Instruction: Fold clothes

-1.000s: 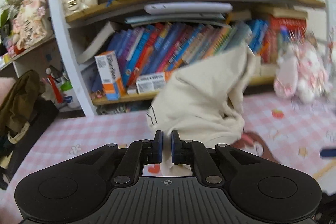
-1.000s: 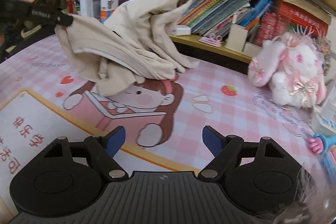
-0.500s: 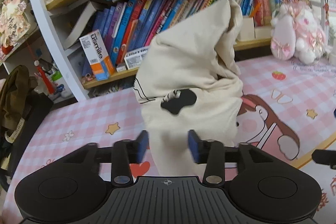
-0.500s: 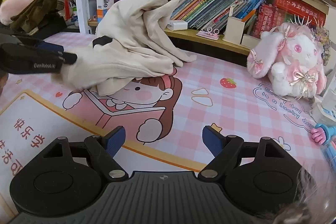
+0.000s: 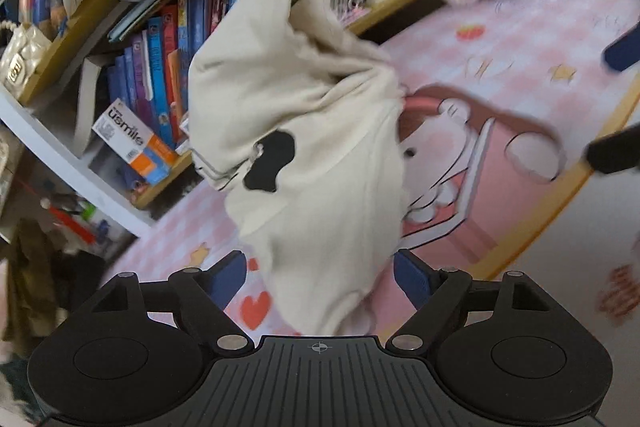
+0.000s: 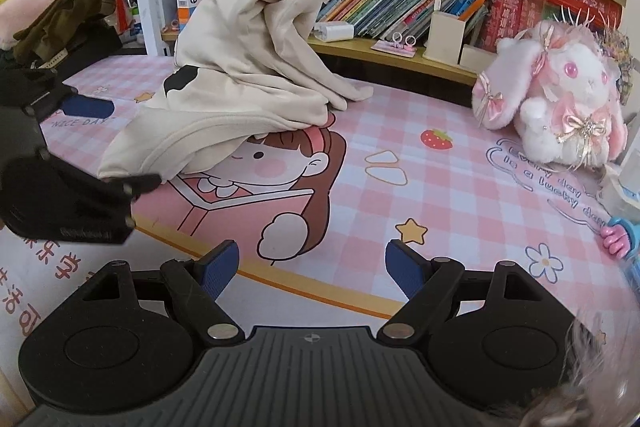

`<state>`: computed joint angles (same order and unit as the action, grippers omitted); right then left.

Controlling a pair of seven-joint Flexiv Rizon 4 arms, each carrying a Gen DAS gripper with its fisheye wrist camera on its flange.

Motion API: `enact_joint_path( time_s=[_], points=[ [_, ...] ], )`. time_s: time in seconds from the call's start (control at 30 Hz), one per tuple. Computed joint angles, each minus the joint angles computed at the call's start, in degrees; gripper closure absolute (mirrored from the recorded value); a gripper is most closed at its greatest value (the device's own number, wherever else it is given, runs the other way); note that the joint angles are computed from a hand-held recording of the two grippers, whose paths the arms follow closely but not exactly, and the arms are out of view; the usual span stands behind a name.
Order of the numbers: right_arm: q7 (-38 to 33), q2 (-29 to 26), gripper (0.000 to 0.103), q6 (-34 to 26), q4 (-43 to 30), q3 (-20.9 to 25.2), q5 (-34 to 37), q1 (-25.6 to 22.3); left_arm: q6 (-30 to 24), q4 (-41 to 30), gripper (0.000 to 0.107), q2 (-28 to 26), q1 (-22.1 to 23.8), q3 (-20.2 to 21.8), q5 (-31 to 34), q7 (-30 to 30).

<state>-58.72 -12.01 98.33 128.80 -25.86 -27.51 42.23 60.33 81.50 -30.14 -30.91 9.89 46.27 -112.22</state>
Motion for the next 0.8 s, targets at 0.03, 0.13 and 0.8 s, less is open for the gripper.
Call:
enact_joint_path(
  time_s=[0.03, 0.13, 0.8],
  points=[
    [0.0, 0.0, 0.023, -0.2, -0.1, 0.5, 0.1, -0.4, 0.5, -0.4, 0.024, -0.4, 0.1, 0.4, 0.2, -1.2],
    [0.4, 0.1, 0.023, -0.3, 0.0, 0.0, -0.6, -0.1, 2.3, -1.2, 0.098, -1.1, 2.0, 0.0, -2.5, -3.5],
    [-30.7, -8.3, 0.022, 24.0, -0.3, -26.1, 5.6, 23.8, 22.5, -6.5, 0.102, 13.4, -12.5, 19.0, 26.8, -53.5]
  ],
)
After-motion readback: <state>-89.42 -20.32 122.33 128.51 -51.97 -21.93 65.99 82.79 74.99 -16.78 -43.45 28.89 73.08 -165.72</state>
